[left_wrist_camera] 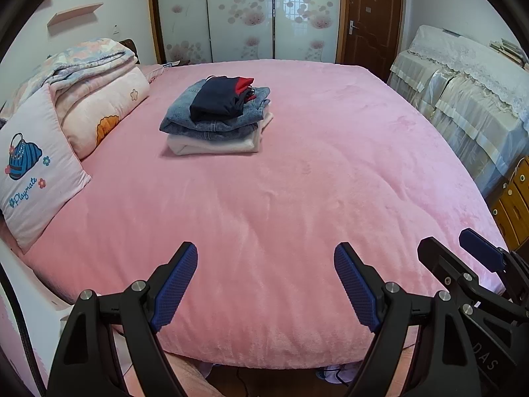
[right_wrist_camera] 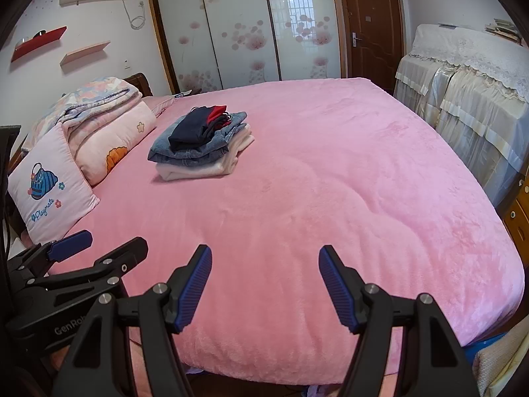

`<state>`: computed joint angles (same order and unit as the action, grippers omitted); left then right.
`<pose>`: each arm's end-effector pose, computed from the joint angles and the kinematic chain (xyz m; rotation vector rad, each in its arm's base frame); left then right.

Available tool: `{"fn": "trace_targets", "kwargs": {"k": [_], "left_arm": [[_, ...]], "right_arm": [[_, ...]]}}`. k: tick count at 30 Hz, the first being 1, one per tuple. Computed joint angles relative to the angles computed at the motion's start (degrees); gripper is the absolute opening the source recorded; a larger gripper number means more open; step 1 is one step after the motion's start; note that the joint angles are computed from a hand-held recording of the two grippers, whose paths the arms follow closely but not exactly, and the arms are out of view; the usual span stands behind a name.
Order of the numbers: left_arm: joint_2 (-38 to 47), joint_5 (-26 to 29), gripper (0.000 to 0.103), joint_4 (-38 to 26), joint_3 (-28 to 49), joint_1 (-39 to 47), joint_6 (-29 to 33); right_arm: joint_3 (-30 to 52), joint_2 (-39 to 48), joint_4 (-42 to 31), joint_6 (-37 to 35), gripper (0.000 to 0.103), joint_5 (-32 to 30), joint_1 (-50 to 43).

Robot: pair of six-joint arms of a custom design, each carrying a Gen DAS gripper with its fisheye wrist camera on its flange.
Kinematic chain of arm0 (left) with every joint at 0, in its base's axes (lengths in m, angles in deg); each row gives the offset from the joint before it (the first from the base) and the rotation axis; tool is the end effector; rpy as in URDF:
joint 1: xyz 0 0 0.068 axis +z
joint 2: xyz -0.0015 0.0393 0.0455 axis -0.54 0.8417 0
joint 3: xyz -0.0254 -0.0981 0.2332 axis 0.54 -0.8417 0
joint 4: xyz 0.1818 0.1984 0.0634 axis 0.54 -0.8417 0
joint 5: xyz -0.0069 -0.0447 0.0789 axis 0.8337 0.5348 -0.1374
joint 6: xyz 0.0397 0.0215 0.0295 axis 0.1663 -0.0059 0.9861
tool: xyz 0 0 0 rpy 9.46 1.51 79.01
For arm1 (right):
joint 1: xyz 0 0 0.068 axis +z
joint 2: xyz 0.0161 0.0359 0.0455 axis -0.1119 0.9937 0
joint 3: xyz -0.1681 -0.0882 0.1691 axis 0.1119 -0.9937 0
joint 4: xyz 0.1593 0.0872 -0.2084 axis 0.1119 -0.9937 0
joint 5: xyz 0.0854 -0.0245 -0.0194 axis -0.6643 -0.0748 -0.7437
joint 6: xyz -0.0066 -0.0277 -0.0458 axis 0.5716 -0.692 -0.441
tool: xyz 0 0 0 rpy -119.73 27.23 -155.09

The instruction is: Fold large clothes

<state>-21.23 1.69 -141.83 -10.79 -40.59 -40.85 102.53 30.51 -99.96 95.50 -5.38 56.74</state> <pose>0.1795 -0.0294 0.3305 0.3440 2.4047 -0.1683 0.1292 0.2012 0.3507 0.3050 2.3024 0.0126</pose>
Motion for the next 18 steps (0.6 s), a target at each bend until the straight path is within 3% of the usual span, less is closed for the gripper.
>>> {"fn": "trace_targets", "kwargs": {"k": [18], "left_arm": [[0.53,2.12,0.084,-0.33,-0.29,2.4,1.11]], "right_arm": [[0.57,0.53,-0.36,0.37,0.068,-0.08,0.17]]}}
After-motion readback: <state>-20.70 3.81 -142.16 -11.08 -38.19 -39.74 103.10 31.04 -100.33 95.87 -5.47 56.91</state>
